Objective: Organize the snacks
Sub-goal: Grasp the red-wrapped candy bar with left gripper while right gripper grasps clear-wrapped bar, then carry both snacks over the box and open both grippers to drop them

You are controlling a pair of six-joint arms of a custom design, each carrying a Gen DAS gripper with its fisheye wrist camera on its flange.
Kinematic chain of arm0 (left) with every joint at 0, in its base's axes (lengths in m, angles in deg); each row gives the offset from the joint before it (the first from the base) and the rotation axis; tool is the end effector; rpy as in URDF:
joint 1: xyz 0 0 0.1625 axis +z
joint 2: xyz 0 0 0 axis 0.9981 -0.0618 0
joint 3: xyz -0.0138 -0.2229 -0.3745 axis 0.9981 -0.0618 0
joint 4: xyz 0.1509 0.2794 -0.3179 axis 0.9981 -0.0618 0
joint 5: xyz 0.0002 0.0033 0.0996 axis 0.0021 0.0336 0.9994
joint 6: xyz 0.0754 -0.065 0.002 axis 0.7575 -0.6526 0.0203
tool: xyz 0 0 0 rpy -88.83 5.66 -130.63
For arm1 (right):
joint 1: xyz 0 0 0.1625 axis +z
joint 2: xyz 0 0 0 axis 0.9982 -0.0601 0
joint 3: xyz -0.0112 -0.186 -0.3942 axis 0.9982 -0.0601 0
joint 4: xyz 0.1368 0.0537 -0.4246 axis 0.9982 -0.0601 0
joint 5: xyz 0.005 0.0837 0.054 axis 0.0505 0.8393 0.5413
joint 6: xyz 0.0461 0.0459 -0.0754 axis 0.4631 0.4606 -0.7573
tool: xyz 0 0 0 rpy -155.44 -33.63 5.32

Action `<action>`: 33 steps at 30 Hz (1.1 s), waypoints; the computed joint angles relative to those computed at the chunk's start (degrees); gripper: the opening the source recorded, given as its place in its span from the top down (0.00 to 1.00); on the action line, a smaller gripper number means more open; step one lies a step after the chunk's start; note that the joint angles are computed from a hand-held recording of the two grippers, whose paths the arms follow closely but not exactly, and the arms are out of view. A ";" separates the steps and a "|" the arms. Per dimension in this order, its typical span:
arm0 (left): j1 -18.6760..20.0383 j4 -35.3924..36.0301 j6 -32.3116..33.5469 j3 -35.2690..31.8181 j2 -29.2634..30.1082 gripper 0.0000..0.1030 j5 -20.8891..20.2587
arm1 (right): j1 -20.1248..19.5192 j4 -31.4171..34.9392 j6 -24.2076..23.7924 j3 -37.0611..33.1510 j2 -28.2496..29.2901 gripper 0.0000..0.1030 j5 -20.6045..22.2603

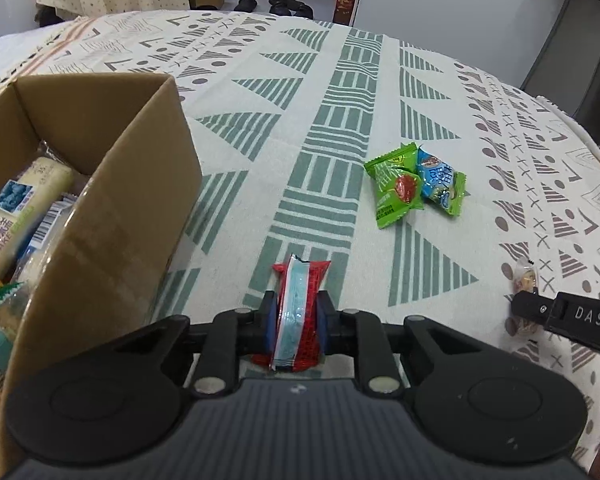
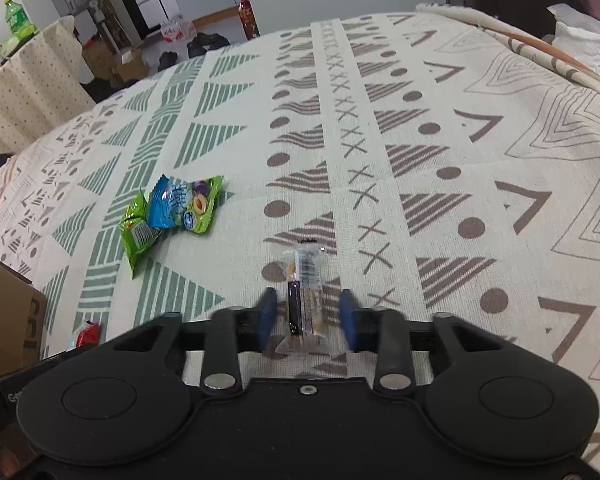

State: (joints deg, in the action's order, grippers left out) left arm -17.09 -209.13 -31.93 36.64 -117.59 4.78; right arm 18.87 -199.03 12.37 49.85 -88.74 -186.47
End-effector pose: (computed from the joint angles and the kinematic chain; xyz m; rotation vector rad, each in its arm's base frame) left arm -0.0114 -0.6470 0.1870 -0.3144 2.1959 -0.8630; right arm 0.2749 -0.6947 -0.0631 0.4337 -2.5030 0.5895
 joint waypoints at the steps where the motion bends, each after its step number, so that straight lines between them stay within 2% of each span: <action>1: -0.13 -0.27 0.27 0.27 -0.34 0.82 -0.48 | 0.02 0.99 1.01 0.26 -0.45 0.80 0.41; 3: -0.66 -1.24 1.05 1.01 -1.02 0.82 -0.95 | 0.18 1.61 2.60 1.32 -1.41 0.80 1.36; 14: -4.49 -6.60 3.94 5.86 -6.28 0.82 -2.51 | 3.58 -1.26 4.83 6.87 -5.00 0.80 1.55; 27: -9.00 -10.52 6.09 11.85 -14.20 0.82 -1.50 | 9.06 -6.21 5.29 10.87 -8.08 0.80 0.71; 33: -11.48 -13.77 7.67 14.46 -17.77 0.82 0.18 | 11.15 -8.97 5.32 12.79 -9.24 0.80 0.94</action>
State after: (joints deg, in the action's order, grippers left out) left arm -28.58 -222.90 -24.25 51.10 -135.36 4.96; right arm 30.02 -208.00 17.69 62.64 -97.98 -185.53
